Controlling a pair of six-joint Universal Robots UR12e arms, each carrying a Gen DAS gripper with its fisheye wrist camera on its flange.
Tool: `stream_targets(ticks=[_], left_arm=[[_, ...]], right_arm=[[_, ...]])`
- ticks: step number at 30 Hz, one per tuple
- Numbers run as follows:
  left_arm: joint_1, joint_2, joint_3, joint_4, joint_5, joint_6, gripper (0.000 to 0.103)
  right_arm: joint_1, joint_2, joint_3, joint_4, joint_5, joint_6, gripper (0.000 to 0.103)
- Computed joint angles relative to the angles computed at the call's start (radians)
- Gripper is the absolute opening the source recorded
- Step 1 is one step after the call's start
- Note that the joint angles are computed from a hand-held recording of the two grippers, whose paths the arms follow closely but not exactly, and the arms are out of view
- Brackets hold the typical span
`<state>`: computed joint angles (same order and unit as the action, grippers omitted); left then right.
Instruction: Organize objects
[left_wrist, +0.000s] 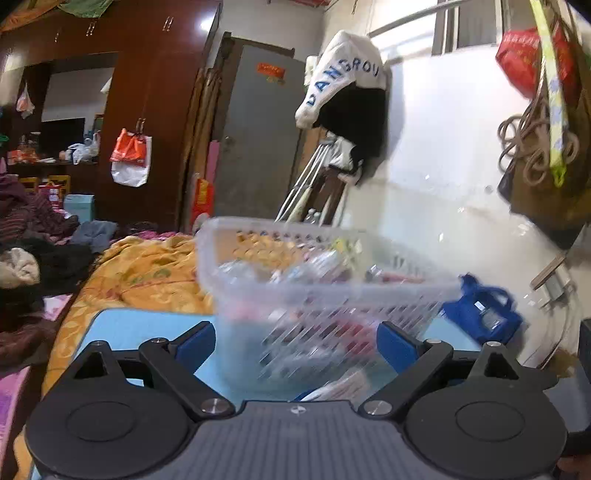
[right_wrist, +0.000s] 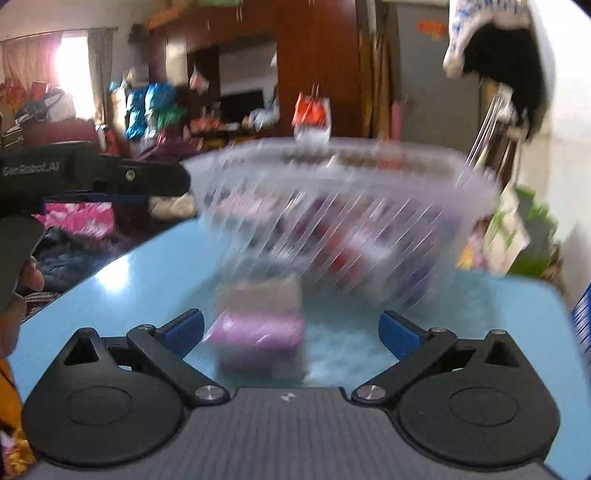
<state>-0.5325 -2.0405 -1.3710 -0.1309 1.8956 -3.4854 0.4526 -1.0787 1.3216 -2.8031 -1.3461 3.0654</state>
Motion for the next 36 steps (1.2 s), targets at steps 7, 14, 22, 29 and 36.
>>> stream_targets(ticks=[7,14,22,29,36], left_arm=[[0.011,0.011,-0.038,-0.03,-0.016,-0.065,0.096],[0.006,-0.006,-0.027,-0.08,-0.043,-0.098,0.096],[-0.015,-0.062,0.066,-0.183,-0.068,-0.128,0.096],[-0.029,-0.11,0.157,-0.296,-0.02,-0.18,0.096],[-0.039,-0.113,0.16,-0.322,0.033,-0.151,0.081]], right_arm=[[0.008,0.02,-0.027,0.056,0.026,-0.027,0.102],[0.007,-0.002,0.022,-0.007,-0.015,-0.033,0.071],[-0.052,-0.054,0.136,-0.186,-0.014,0.118,0.072],[-0.061,-0.062,0.16,-0.219,-0.007,0.123,0.072],[-0.053,-0.059,0.158,-0.218,-0.021,0.101,0.072]])
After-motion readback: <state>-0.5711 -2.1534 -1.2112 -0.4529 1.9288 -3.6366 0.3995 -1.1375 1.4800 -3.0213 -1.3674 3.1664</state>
